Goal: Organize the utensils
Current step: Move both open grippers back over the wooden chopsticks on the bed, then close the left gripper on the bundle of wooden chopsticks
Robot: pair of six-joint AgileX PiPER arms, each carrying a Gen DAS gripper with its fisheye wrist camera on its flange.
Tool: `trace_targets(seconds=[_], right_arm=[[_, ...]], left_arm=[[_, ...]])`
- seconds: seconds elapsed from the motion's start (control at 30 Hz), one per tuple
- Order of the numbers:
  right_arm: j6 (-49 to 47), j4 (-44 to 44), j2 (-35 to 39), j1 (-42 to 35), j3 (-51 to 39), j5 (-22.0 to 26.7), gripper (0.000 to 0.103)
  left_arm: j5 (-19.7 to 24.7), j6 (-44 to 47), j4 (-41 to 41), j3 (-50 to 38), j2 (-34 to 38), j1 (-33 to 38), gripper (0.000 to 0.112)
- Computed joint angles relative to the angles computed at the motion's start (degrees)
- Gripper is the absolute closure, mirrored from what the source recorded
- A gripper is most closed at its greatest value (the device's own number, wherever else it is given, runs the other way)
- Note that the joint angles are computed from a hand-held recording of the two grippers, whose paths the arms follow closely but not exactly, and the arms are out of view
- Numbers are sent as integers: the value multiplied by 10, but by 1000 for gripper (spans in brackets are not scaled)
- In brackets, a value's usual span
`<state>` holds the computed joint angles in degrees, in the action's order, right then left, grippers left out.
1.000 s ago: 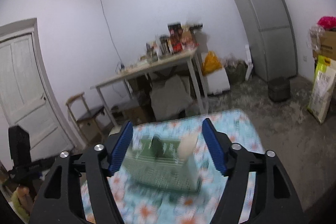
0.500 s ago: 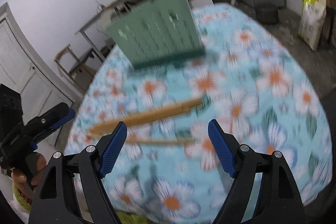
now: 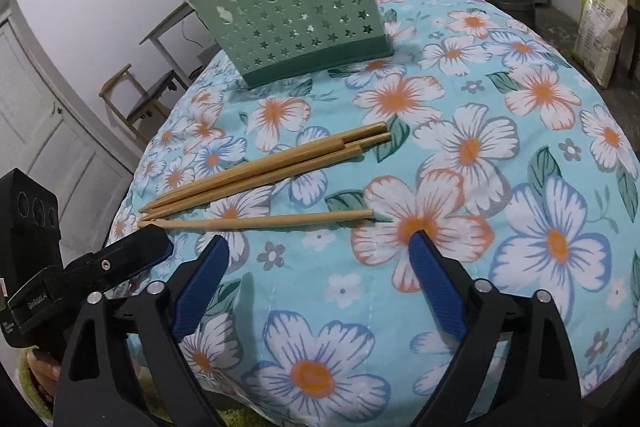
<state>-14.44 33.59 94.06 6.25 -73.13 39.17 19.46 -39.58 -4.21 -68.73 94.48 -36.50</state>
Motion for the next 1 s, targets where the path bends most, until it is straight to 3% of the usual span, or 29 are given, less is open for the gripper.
trace_targets(seconds=[0.23, 0.5, 0.63, 0.87, 1.0], right_arm=[[-33, 31, -1, -4, 10, -6, 6], [-119, 120, -1, -37, 23, 18, 6], [-170, 166, -2, -54, 34, 29, 6], [-197, 189, -3, -60, 41, 33, 6], [-196, 186, -3, -63, 40, 35, 6]], left_arm=[[-17, 5, -27, 7, -4, 1, 18], [-26, 5, -59, 14, -9, 8, 18], [-46, 54, -125, 28, -10, 17, 18], [-6, -51, 3, -6, 7, 0, 18], [12, -36, -4, -19, 12, 0, 18]])
